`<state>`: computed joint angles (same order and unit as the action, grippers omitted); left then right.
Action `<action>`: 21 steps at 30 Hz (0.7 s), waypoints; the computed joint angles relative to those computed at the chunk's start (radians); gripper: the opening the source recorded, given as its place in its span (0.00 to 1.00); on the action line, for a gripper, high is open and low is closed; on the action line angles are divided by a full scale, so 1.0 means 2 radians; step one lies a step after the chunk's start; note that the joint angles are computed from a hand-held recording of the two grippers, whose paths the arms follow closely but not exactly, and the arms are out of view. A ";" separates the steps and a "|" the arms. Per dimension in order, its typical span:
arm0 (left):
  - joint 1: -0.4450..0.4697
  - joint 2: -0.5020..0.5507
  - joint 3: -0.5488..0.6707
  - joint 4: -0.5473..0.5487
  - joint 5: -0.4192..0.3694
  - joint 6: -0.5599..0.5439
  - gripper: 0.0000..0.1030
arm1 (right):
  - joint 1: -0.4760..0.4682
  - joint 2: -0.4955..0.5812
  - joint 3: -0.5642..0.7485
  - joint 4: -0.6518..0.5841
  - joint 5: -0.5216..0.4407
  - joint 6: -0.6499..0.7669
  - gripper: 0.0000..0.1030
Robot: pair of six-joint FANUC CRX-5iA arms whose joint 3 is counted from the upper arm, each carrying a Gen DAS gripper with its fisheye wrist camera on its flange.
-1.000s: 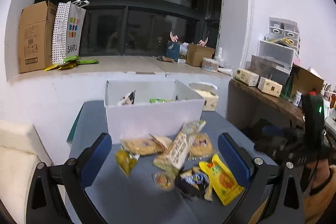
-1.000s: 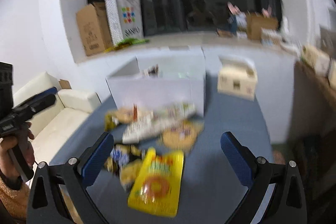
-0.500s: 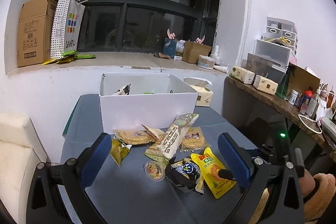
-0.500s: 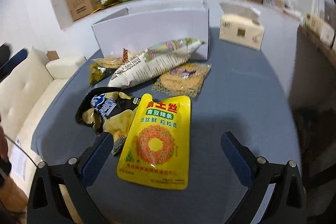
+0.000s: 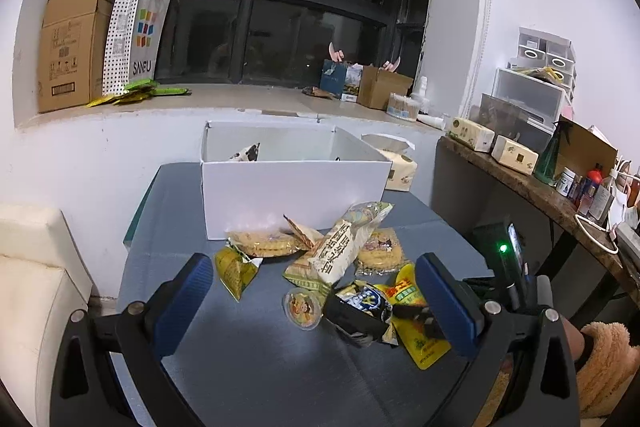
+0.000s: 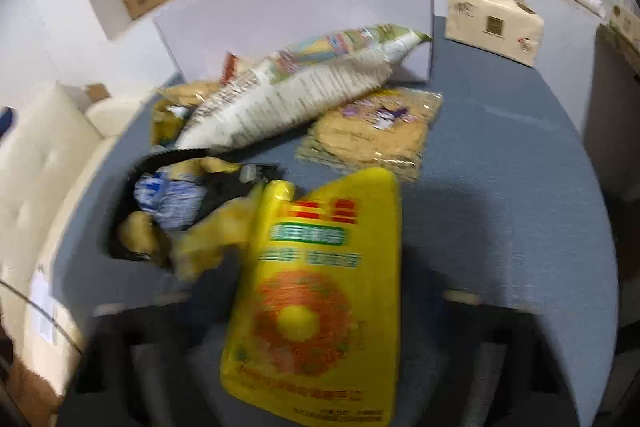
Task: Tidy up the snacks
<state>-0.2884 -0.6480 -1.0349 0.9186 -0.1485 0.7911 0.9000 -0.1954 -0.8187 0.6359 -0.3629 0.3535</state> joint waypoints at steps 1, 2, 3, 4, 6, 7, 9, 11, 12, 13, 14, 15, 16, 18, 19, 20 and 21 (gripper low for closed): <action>0.002 0.003 0.002 -0.007 -0.002 0.004 1.00 | 0.000 -0.003 -0.002 -0.002 0.003 0.002 0.44; 0.005 0.004 0.004 -0.013 -0.005 0.009 1.00 | 0.000 -0.009 -0.002 -0.031 0.012 0.030 0.36; 0.007 0.008 0.008 -0.022 -0.008 0.014 1.00 | -0.002 -0.014 0.000 -0.064 0.018 0.061 0.33; 0.006 0.012 0.010 -0.021 -0.008 0.011 1.00 | -0.002 -0.021 0.002 -0.096 0.021 0.086 0.33; 0.003 0.023 0.016 -0.020 -0.010 0.004 1.00 | -0.003 -0.044 -0.016 -0.081 0.030 0.065 0.30; 0.002 0.030 0.020 -0.023 -0.010 0.001 1.00 | -0.004 -0.054 -0.029 -0.054 0.034 0.041 0.29; -0.011 0.055 0.029 0.004 -0.005 -0.039 1.00 | -0.006 -0.086 -0.053 -0.006 0.032 -0.003 0.28; -0.014 0.084 0.050 -0.004 -0.011 -0.054 1.00 | -0.009 -0.118 -0.071 0.028 0.027 -0.034 0.28; -0.020 0.105 0.063 -0.005 -0.009 -0.068 1.00 | -0.011 -0.124 -0.075 0.043 0.027 -0.048 0.28; -0.020 0.124 0.077 -0.015 -0.014 -0.072 1.00 | -0.013 -0.141 -0.083 0.052 0.022 -0.059 0.28; -0.021 0.153 0.099 -0.027 -0.024 -0.080 1.00 | -0.017 -0.150 -0.089 0.062 0.024 -0.069 0.28; -0.023 0.172 0.113 -0.021 -0.031 -0.096 1.00 | -0.024 -0.155 -0.093 0.075 0.029 -0.081 0.28; -0.021 0.193 0.130 -0.027 -0.044 -0.100 1.00 | -0.034 -0.152 -0.095 0.085 0.039 -0.087 0.28; -0.011 0.245 0.185 -0.087 -0.085 -0.065 1.00 | -0.037 -0.169 -0.105 0.096 0.033 -0.104 0.28; -0.009 0.266 0.207 -0.112 -0.099 -0.048 1.00 | -0.041 -0.173 -0.108 0.096 0.036 -0.106 0.28; -0.006 0.287 0.236 -0.156 -0.118 -0.014 1.00 | -0.043 -0.178 -0.112 0.090 0.038 -0.105 0.28; -0.005 0.310 0.271 -0.212 -0.142 0.029 1.00 | -0.046 -0.184 -0.115 0.087 0.039 -0.107 0.28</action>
